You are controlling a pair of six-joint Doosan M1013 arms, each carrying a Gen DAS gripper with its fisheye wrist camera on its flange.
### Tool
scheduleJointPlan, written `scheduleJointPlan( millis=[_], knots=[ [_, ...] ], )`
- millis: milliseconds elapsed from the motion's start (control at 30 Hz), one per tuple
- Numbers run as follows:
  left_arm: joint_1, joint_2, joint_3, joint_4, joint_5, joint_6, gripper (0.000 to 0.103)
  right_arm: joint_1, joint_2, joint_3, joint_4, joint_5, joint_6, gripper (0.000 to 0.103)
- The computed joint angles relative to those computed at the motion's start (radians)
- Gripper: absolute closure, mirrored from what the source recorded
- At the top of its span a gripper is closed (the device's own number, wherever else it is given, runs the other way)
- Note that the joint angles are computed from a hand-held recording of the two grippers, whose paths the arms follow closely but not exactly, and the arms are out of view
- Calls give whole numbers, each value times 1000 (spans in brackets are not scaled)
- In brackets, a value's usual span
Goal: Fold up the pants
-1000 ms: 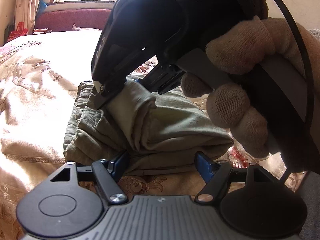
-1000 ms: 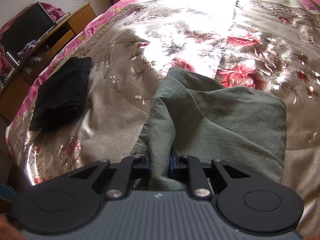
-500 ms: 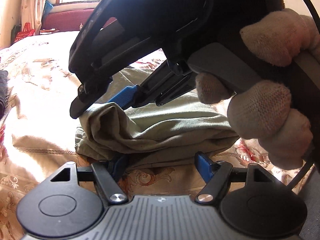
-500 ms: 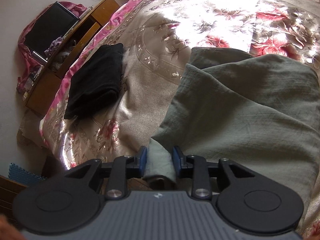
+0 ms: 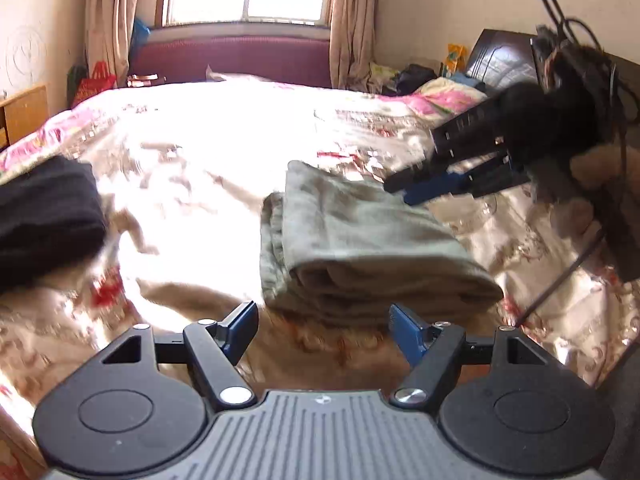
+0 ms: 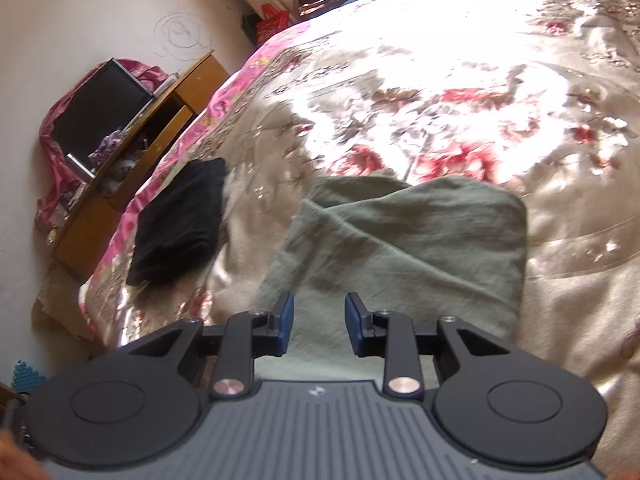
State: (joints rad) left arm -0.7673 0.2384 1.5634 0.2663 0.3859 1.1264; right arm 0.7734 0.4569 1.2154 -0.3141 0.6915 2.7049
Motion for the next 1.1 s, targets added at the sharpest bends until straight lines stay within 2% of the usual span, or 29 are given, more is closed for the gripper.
scheduleJointPlan(
  millis=[133,167,233,267,367,433,500,567,633,733,800,867,967,1100],
  knots=[
    [3,32,-59,195,-52,-119,16,-20,13,-4,-19,25,-11,73],
    [7,48,-80,185,-55,-107,16,-22,23,-16,-21,44,-22,72],
    [18,89,-127,84,-51,-17,16,-26,37,-29,-1,72,-68,72],
    [21,112,-154,42,-24,21,16,-30,38,-26,28,71,-90,72],
    [19,167,-211,-7,139,92,16,-35,24,12,185,41,-222,72],
    [20,169,-192,-32,176,136,16,-28,18,29,276,43,-329,72],
    [25,150,-159,-94,170,190,15,-22,7,59,358,21,-398,72],
    [30,140,-154,-132,183,213,15,-16,-3,67,362,20,-434,72],
    [34,139,-161,-144,190,209,15,-29,-16,76,386,-13,-437,72],
    [34,143,-177,-123,186,208,15,-53,-16,68,338,-70,-397,72],
    [35,153,-188,-111,203,214,15,-64,2,38,251,-74,-376,72],
    [44,160,-191,-148,217,222,13,-73,30,-7,182,-55,-425,72],
    [55,159,-188,-205,213,228,12,-78,82,-99,140,29,-674,72],
    [60,159,-188,-239,214,262,12,-99,135,-200,344,153,-1118,74]
  ],
)
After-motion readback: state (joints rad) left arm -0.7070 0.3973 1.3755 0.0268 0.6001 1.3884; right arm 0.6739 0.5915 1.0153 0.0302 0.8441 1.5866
